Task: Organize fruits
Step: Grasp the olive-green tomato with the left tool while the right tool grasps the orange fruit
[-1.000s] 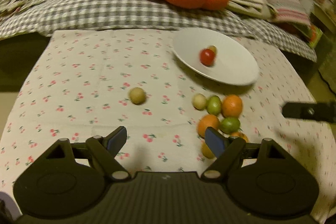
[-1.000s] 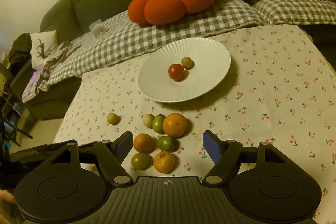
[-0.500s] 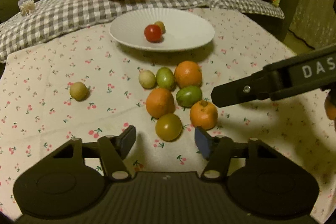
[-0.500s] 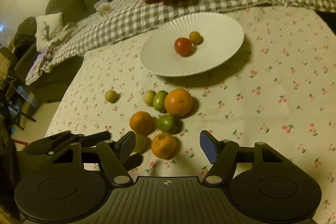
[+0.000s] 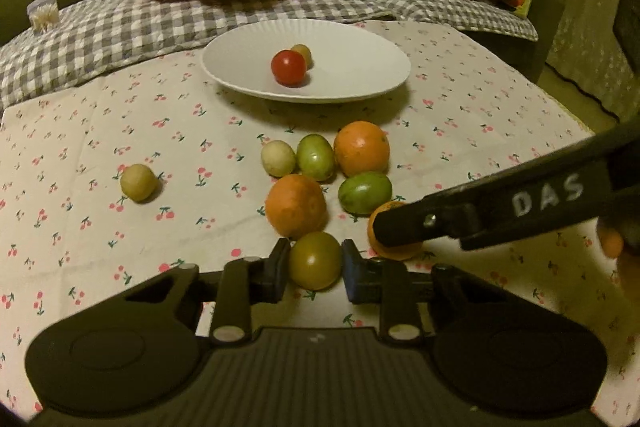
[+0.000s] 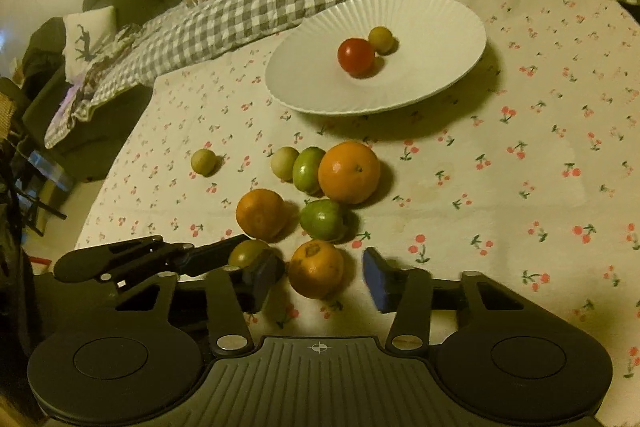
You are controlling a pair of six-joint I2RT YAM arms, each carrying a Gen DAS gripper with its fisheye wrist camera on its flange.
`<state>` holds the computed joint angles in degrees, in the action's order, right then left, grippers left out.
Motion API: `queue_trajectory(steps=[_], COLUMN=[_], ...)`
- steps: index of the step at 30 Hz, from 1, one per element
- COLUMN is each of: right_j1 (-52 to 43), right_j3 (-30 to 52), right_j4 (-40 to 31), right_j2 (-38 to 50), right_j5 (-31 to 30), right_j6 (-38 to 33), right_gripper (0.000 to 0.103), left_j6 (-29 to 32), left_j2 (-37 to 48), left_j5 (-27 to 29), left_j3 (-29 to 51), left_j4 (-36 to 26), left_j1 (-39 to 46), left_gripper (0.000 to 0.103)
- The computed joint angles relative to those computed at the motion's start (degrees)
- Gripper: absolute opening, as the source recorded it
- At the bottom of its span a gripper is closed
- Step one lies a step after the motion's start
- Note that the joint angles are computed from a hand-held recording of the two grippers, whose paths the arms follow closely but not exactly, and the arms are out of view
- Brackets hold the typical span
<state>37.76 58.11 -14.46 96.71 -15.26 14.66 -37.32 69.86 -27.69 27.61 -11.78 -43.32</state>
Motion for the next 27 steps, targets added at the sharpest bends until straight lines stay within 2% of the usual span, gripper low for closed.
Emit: queue_trajectory(steps=[6,27], right_j1=[1.18,0.16], right_j3=[0.35,1.50], right_j4=[0.64,-0.72], right_j2=[1.63,-3.06], right_j5=[0.40,2.11], right_j6=[0.12,0.10], right_gripper=[0.031,0.031], left_j6=[-2.46,-4.49], left_j2=[-2.72,-5.75], left_j5=[-0.59,-3.26], left_j3=[0.31,7.00], left_j4=[-4.03,-15.20], left_j1=[0.27,0.90], left_gripper=[0.025,0.025])
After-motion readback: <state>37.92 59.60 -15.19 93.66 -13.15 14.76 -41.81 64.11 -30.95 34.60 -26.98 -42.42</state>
